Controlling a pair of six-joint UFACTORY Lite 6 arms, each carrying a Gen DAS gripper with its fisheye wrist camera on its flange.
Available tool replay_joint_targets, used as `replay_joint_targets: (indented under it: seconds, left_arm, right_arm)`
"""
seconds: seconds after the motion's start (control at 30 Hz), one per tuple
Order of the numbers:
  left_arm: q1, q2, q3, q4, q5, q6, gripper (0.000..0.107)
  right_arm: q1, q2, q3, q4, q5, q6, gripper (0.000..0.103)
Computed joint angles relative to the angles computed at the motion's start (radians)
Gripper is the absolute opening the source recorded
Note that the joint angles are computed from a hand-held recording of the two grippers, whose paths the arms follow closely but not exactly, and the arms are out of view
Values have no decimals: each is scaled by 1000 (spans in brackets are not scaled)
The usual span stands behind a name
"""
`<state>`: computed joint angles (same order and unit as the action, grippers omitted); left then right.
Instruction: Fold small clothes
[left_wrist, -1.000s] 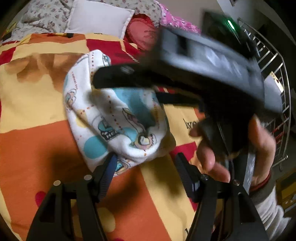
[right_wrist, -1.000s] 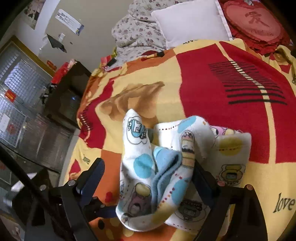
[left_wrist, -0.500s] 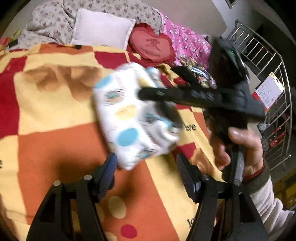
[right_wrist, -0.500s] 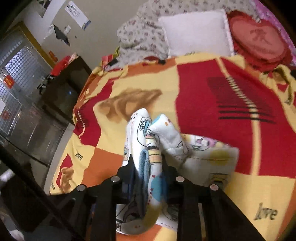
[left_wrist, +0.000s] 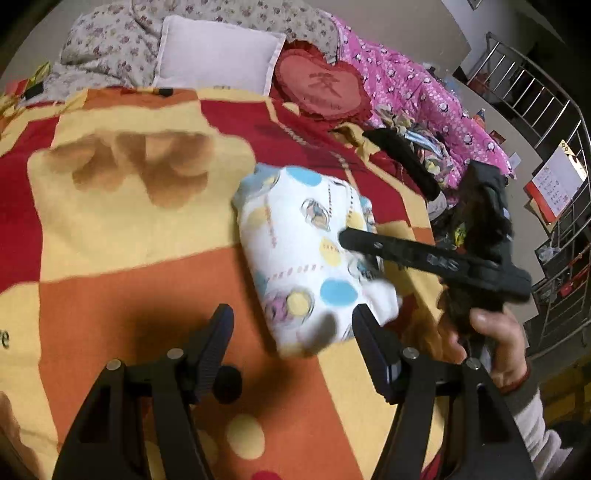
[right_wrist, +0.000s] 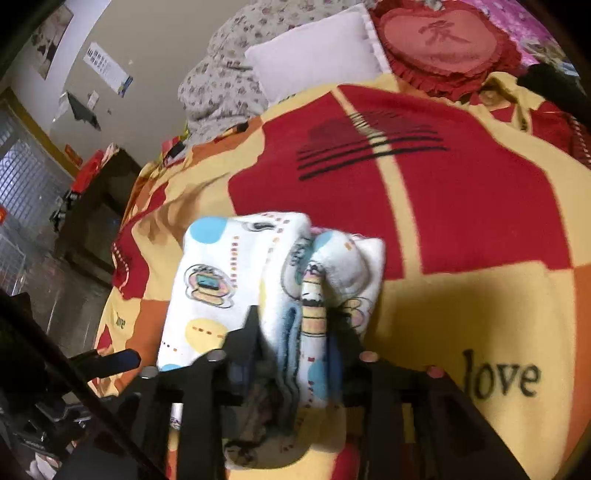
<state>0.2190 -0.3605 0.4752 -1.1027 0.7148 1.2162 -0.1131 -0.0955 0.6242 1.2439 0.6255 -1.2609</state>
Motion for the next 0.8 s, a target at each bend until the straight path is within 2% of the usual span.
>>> replay_joint_targets:
  seconds: [0.13, 0.3, 0.4, 0.5, 0.6, 0.67, 0.8]
  left_arm:
    - [-90, 77, 50, -13, -75, -32, 66]
    - [-126, 89, 57, -32, -125, -34, 66]
    - [-138, 101, 69, -15, -150, -55, 66]
    - [-133, 120, 85, -24, -176, -54, 66]
    - [-148, 175, 115, -48, -204, -40, 66]
    - [-191, 221, 135, -53, -251, -46, 66]
    - [-252, 317, 164, -98, -311, -31, 67]
  right_arm:
    - [-59, -182, -50, -26, 61, 35, 49]
    - [1, -313, -59, -28, 89, 80, 46]
    - [123, -254, -15, -6, 47, 95, 42]
    - [243, -141, 28, 6, -75, 98, 40]
    - [216, -51, 44, 21, -103, 82, 36]
    - [173, -20, 42, 9, -108, 77, 29]
    - [98, 58, 7, 153, -52, -110, 28]
